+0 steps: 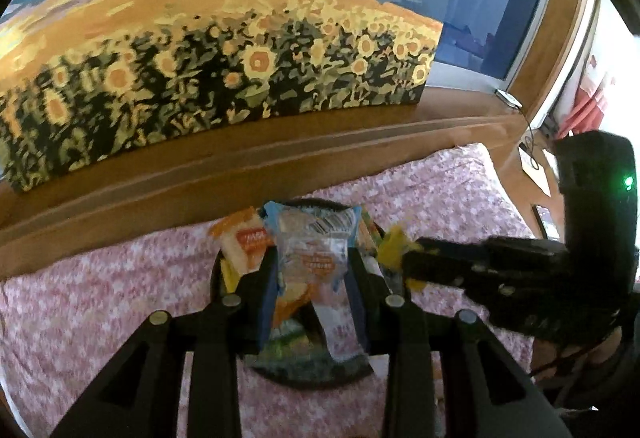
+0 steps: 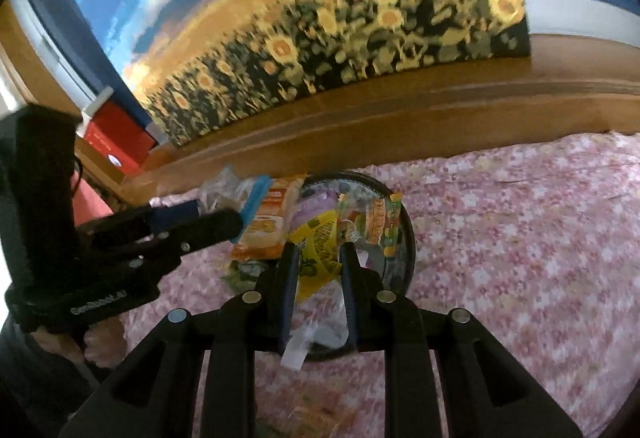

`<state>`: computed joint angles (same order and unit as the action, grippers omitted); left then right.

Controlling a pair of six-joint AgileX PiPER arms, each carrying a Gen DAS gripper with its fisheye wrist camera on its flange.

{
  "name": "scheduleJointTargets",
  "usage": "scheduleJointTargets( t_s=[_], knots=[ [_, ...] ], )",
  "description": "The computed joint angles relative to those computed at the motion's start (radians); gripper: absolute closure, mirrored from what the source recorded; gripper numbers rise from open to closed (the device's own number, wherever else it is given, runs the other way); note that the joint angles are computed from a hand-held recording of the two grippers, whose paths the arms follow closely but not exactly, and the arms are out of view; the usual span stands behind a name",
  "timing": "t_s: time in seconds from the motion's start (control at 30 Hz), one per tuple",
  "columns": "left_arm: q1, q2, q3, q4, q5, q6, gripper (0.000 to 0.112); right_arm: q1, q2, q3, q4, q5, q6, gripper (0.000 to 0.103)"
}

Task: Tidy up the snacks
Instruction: 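Carry the clear packet onto the plate with the left gripper while the right gripper places the yellow packet there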

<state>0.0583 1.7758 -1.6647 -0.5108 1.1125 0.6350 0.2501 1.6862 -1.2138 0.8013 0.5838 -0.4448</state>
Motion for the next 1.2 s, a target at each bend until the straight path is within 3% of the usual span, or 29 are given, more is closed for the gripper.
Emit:
scheduleJointTargets(
  t_s=[0.3,0.73,0.9,1.07,1.13,1.2],
  knots=[
    [-0.031,0.131,-0.132,0.011,0.036,-0.026,0.078,0.029,0.125,-0.122,-0.028,0.043,0.005,0.081],
    [-0.035,0.173,-0.157,0.029,0.048,-0.065,0.075,0.040,0.178,-0.176,-0.089,0.039,0.058,0.078],
    [-0.039,0.178,-0.165,0.030,0.050,-0.081,0.066,0.047,0.189,-0.195,-0.110,0.039,0.084,0.075],
    [-0.031,0.158,-0.150,0.022,0.026,-0.091,0.035,0.048,0.186,-0.195,-0.126,0.036,0.114,0.069],
    [-0.023,0.153,-0.150,0.003,0.026,-0.090,0.029,0.043,0.184,-0.193,-0.112,0.043,0.109,0.069],
    [-0.020,0.155,-0.158,0.000,0.034,-0.096,0.027,0.038,0.180,-0.186,-0.096,0.047,0.094,0.062]
  ],
)
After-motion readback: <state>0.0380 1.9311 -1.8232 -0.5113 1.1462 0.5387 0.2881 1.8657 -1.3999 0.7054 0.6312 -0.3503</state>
